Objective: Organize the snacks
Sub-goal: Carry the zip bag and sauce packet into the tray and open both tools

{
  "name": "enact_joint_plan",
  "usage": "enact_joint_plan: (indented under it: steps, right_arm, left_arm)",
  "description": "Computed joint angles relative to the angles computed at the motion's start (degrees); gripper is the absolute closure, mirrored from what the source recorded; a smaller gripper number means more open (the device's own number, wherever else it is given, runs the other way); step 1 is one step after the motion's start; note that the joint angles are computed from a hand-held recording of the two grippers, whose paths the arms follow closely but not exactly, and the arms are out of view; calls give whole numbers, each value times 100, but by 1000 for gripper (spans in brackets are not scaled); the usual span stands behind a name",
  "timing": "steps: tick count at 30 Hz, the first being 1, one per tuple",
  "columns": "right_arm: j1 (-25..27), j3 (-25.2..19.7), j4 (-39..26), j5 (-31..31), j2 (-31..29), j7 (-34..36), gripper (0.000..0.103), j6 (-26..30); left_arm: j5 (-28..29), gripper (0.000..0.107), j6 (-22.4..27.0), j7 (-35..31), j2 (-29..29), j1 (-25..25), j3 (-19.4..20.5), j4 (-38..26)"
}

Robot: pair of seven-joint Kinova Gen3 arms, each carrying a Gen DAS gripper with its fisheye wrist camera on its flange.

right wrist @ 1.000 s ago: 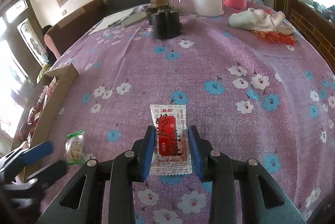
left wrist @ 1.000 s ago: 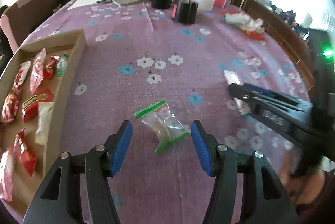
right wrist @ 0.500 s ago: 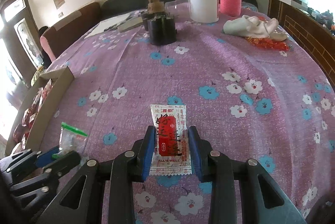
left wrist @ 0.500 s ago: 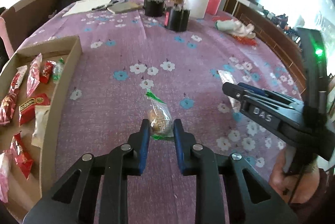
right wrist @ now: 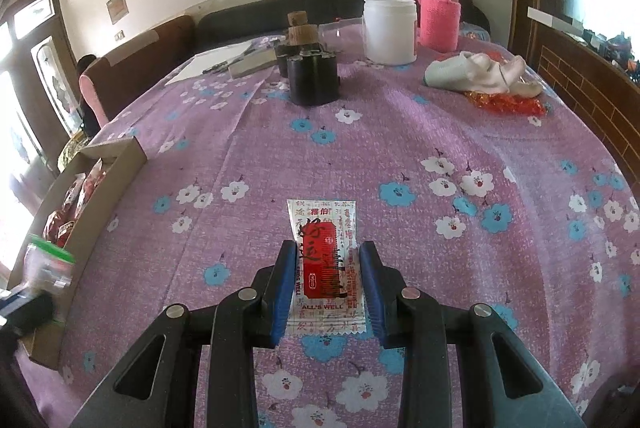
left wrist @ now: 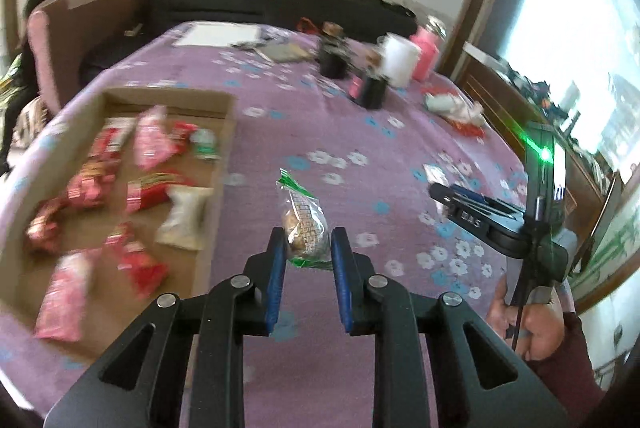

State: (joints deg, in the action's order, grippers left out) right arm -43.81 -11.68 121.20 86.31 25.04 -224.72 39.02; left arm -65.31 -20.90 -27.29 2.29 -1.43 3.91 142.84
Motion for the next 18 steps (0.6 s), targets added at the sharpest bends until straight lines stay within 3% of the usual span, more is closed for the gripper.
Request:
enact_joint_plan:
  steps: [8,13,18]
  right_arm:
    - [-190,-26,-110,-8,54,106,70,280]
    - [-361,-69,-335,-247,-63,464,70,253]
    - [-534,-117,-795,-402,-69,1142,70,-180]
  left_arm:
    - [-1071,88,-579,291,-247,-973,-1069,259]
    - [-1119,88,-789,138,44,-1502,-1199,206]
    - [-1304,88,-874,256,383,-1856,-966,-1]
